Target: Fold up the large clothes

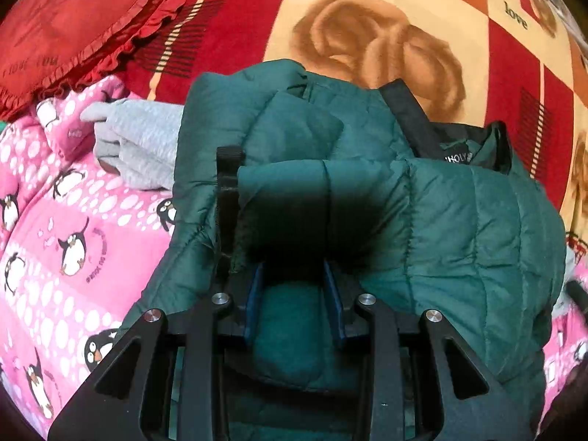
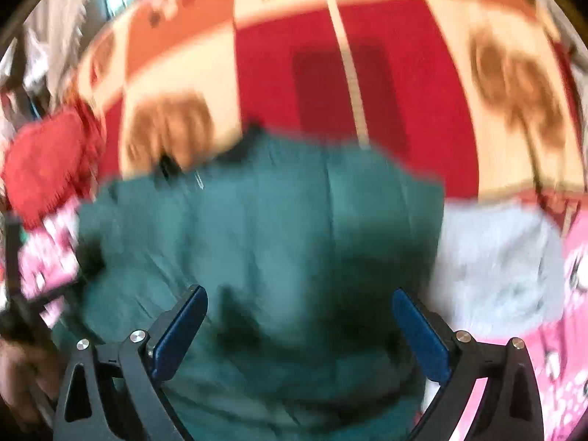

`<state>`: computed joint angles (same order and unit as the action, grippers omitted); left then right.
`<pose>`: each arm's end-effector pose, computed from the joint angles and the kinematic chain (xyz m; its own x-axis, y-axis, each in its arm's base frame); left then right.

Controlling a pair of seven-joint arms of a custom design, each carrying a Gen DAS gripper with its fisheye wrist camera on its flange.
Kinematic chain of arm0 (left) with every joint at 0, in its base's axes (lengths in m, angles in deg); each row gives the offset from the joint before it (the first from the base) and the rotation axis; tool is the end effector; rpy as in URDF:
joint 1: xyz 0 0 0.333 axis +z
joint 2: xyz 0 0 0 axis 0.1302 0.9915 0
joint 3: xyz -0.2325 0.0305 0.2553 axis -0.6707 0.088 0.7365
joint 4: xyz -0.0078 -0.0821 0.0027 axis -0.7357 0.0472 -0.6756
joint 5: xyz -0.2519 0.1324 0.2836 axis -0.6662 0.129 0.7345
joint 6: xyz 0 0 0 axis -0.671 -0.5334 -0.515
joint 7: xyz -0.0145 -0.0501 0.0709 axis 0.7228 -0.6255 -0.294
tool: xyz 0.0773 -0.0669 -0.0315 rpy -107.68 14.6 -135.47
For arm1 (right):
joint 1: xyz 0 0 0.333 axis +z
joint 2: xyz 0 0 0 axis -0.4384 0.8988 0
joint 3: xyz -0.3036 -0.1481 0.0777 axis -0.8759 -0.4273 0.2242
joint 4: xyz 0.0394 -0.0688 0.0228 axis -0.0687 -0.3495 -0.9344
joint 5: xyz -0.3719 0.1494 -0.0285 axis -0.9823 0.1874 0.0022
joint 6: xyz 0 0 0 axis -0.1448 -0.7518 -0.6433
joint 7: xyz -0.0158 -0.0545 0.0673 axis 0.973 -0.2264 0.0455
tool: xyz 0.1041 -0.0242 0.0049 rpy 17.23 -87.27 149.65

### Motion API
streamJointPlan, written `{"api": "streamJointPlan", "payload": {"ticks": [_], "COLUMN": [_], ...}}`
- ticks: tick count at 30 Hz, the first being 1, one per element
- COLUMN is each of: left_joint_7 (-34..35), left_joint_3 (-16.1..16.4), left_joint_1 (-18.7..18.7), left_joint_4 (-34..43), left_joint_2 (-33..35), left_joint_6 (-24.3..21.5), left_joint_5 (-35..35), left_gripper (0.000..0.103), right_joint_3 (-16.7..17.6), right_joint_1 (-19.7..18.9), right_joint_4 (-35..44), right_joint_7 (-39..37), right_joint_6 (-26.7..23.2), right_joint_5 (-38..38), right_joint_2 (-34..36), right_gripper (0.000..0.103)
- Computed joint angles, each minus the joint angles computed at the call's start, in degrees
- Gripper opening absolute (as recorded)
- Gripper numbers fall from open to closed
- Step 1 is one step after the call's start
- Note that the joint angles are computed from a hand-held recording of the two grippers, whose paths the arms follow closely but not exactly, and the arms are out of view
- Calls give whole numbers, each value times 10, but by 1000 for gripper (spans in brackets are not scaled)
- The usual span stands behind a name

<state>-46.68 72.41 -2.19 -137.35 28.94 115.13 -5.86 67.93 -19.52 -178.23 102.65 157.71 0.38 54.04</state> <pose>0.4534 -0.2311 0.5039 0.2184 -0.9625 0.1608 -0.7524 -0.2710 -0.6003 0.4652 -0.0218 0.5606 0.1395 -0.9797 -0.1442 -0.6835 0.0101 -0.7299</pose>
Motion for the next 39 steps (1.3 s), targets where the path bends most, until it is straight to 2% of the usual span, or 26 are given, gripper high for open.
{"api": "streamJointPlan", "payload": {"ticks": [3, 5, 6, 7, 8, 10, 13, 17, 18, 23, 25, 26, 28, 29, 34, 36, 37, 38, 39], "left_joint_7": [0, -1, 0, 1, 3, 8, 6, -13, -21, -103, -102, -81, -36, -26, -24, -47, -87, -123, -144], "left_joint_3": [-3, -3, -2, 1, 2, 3, 1, -5, -8, -28, -19, -7, 19, 22, 15, 1, -20, -35, -43], "left_joint_1": [1, 1, -1, -2, -3, -2, 2, 8, 10, 39, 34, 23, 6, 4, 15, 24, 41, 56, 64], "left_joint_4": [-1, -4, -8, -11, -13, -10, -4, -7, -6, -13, -13, -10, -15, -16, -15, -18, -17, -21, -23], "left_joint_2": [-2, -5, -9, -10, -9, -3, 6, -5, -11, -39, -34, -24, -6, -4, -11, -28, -44, -62, -73], "left_joint_6": [-8, -4, -2, 7, 14, 13, 10, 5, -2, 7, 1, -10, 5, 11, 9, -5, -21, -28, -28], "left_joint_5": [10, 12, 9, 4, 0, -4, 3, 19, 25, 97, 83, 54, -2, -15, -28, -8, 32, 71, 98], "left_gripper": [31, 31, 31, 31, 31, 31, 31, 30, 30, 31, 33, 40, 42, 42, 42, 42, 42, 42, 42], "right_joint_3": [25, 35, 24, 1, -5, 18, 25, 39, 53, 54, 74, 87, 121, 123, 71, 64, 68, 58, 69], "right_joint_1": [-3, -21, -11, 19, 29, 8, 10, -8, -18, 26, 32, 25, -4, -4, 47, 45, 37, 32, 13], "right_joint_4": [35, 65, 67, 60, 60, 68, 61, 46, 40, 34, 40, 44, 37, 31, 36, 17, 12, -7, -17], "right_joint_7": [20, 68, 43, -23, -54, -12, -12, 46, 88, 105, 118, 134, 196, 212, 163, 155, 164, 154, 172], "right_joint_6": [29, -5, -9, 19, 29, 21, 36, 35, 39, 51, 27, 17, 26, 41, 35, 41, 39, 34, 27], "right_joint_5": [-23, -46, -3, 68, 99, 54, 56, -3, -29, -18, -51, -81, -176, -195, -122, -112, -117, -115, -131], "right_joint_2": [56, 111, 131, 141, 146, 152, 150, 121, 108, 71, 78, 89, 108, 111, 101, 75, 62, 38, 22], "right_gripper": [100, 103, 103, 103, 103, 103, 103, 103, 103, 103, 103, 103, 103, 103, 103, 103, 103, 103, 103]}}
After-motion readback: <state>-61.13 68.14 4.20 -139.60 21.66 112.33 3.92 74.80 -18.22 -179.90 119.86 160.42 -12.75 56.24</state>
